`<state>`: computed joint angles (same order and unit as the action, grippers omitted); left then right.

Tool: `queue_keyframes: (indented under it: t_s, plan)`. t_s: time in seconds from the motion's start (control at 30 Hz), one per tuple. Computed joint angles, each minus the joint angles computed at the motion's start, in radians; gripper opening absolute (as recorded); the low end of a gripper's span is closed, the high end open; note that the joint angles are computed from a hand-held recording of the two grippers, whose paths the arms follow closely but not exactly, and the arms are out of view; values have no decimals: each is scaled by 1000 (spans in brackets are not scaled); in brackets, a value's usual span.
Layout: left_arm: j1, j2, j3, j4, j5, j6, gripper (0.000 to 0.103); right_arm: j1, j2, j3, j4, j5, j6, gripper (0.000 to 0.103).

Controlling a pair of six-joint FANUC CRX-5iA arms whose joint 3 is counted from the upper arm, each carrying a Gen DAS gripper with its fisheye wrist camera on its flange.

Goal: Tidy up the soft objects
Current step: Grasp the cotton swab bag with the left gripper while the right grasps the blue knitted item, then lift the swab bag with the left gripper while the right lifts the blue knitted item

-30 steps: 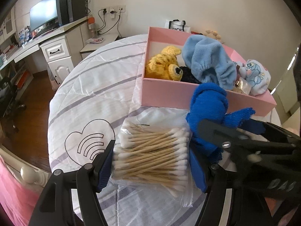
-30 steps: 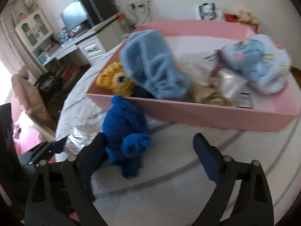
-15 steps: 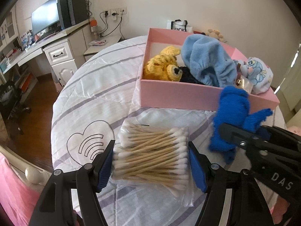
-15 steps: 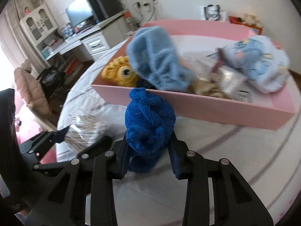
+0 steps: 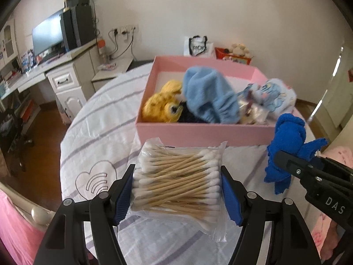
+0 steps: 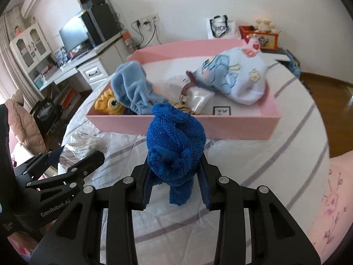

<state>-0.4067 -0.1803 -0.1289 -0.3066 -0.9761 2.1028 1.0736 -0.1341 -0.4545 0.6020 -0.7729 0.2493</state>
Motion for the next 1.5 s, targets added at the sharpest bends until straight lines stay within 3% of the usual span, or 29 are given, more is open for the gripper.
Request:
queue_keyframes:
  t_s: [0.53, 1.13, 1.37, 1.5]
  plan:
    - [-279, -122, 65, -322, -102, 244, 67, 132, -151, -89, 289, -100, -201, 33]
    - [-774, -233, 52, -773, -407, 573, 67, 284, -220, -113, 552, -258, -319, 34]
    - [-920, -255, 16, -862, -508, 649, 67, 321, -228, -122, 600, -301, -339, 35]
    - [-952, -259, -2, -876, -527, 676, 67, 325, -224, -120, 605, -312, -339, 35]
